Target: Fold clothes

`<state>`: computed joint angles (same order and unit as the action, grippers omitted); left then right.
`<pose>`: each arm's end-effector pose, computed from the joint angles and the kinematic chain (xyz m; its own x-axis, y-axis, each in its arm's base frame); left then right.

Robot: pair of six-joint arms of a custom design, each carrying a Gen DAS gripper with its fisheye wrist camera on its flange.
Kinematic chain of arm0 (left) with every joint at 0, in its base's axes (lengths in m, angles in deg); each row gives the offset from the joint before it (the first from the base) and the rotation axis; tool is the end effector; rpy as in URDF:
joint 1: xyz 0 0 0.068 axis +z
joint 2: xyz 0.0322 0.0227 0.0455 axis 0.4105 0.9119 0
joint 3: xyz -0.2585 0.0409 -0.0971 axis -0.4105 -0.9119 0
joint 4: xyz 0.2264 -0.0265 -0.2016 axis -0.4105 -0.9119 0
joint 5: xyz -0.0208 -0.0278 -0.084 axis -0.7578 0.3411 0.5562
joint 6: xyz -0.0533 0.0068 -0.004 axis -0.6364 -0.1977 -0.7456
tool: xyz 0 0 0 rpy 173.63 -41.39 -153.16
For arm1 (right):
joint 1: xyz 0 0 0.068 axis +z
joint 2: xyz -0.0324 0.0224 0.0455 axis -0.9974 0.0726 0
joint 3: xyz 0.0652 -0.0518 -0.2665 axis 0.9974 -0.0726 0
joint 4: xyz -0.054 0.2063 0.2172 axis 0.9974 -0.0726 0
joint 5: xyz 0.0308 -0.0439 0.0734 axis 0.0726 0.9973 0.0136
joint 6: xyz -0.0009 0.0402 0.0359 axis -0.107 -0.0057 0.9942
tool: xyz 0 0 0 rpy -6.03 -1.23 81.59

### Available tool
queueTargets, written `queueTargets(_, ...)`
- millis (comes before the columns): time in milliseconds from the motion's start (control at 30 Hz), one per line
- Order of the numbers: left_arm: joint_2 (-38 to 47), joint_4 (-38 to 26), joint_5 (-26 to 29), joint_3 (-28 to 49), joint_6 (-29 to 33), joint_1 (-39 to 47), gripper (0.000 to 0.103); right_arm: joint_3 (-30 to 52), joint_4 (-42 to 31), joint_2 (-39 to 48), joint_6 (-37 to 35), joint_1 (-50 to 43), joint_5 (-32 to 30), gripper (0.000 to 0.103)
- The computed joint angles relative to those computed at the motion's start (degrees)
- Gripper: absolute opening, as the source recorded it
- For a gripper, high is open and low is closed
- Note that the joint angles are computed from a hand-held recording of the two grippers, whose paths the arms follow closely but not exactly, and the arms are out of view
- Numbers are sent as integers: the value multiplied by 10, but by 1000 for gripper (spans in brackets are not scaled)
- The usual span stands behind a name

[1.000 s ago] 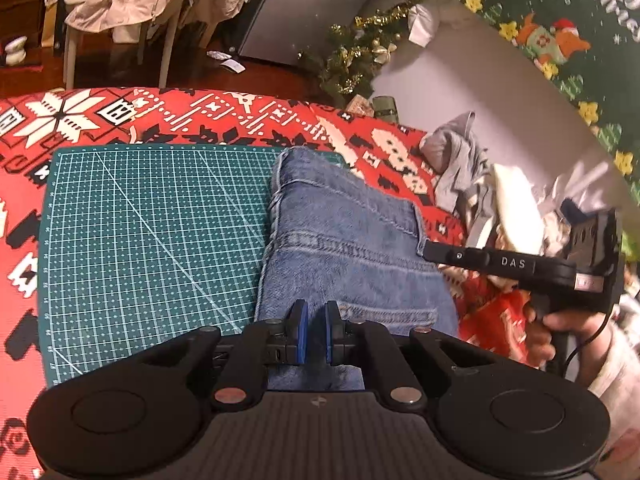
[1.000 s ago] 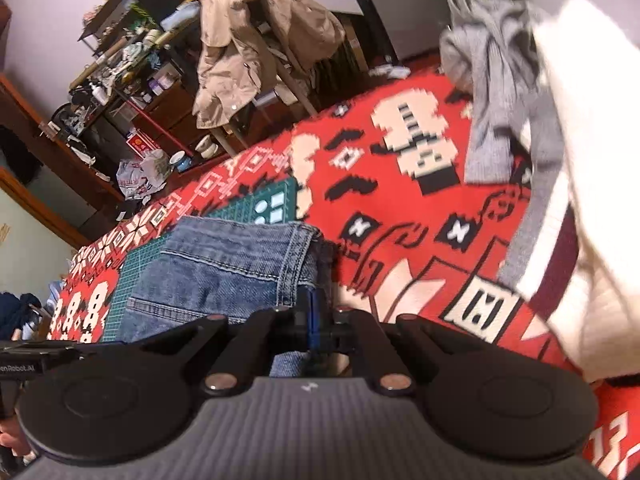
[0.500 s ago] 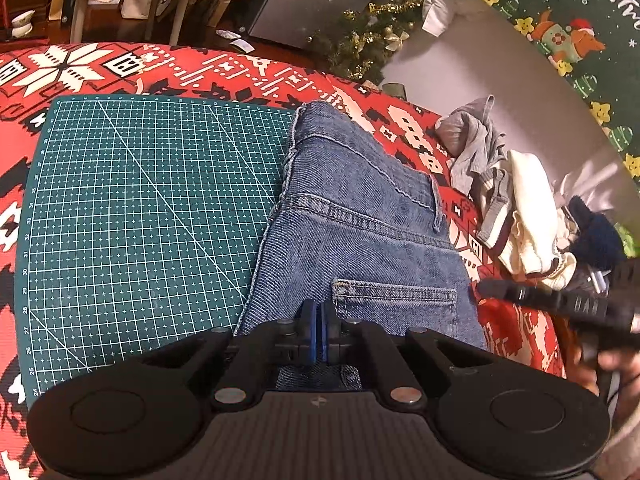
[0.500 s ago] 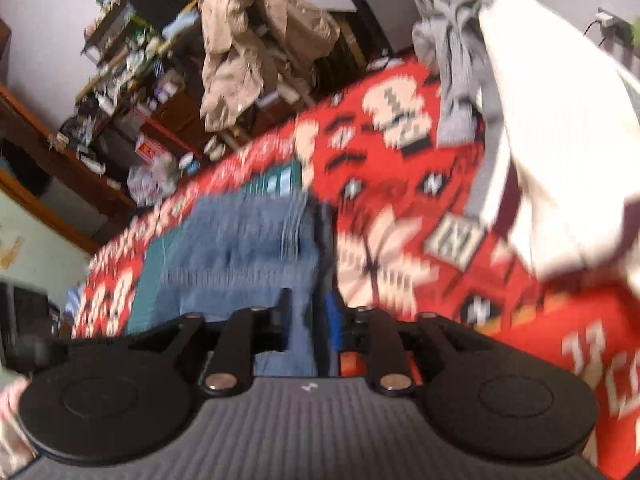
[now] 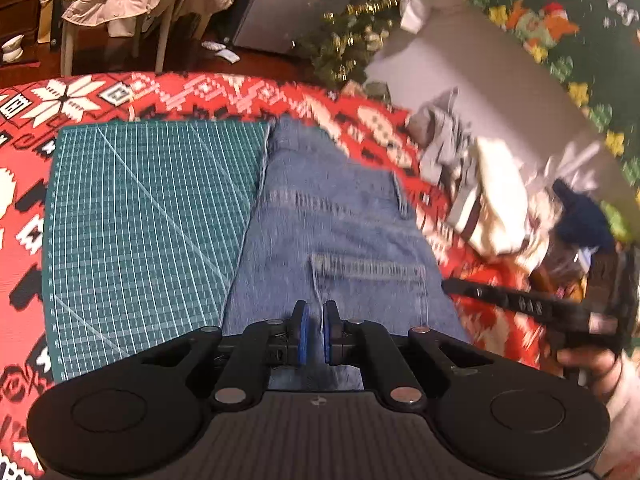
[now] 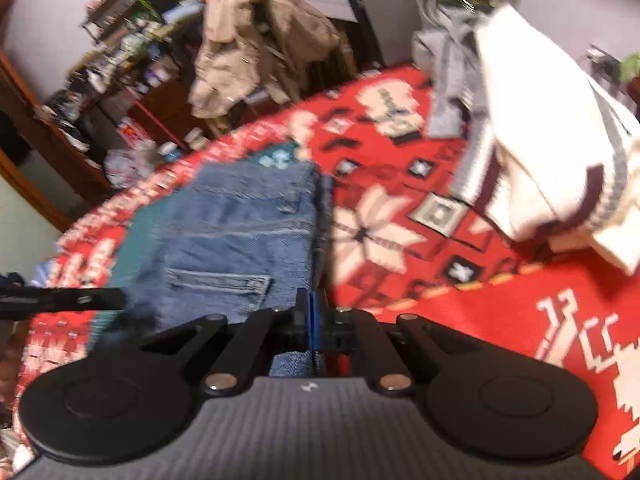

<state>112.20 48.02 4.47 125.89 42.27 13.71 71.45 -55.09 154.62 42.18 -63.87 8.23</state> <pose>0.3244 -0.0787 0.1471 -0.8569 0.1850 -0.4812 0.4173 0.7969 -0.4367 0.2433 0.0968 0.1191 -0.7547 0.3577 -0.5500 0.1434 0.9080 0.3937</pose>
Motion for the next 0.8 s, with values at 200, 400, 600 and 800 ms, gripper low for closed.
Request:
queueTargets(200, 15, 36, -4, -35, -19, 1, 5, -44, 15, -42, 18, -17, -4, 0)
queueTargets(400, 0, 30, -17, -42, -17, -14, 5, -95, 21, -143, 62, 2, -51, 17)
queueTargets(600, -29, 16, -21, -60, -8, -13, 5, -101, 16, -126, 95, 42, -29, 13)
queueTargets(800, -83, -8, 2, -81, -2, 1, 5, -100, -65, -213, 95, 96, 53, 0)
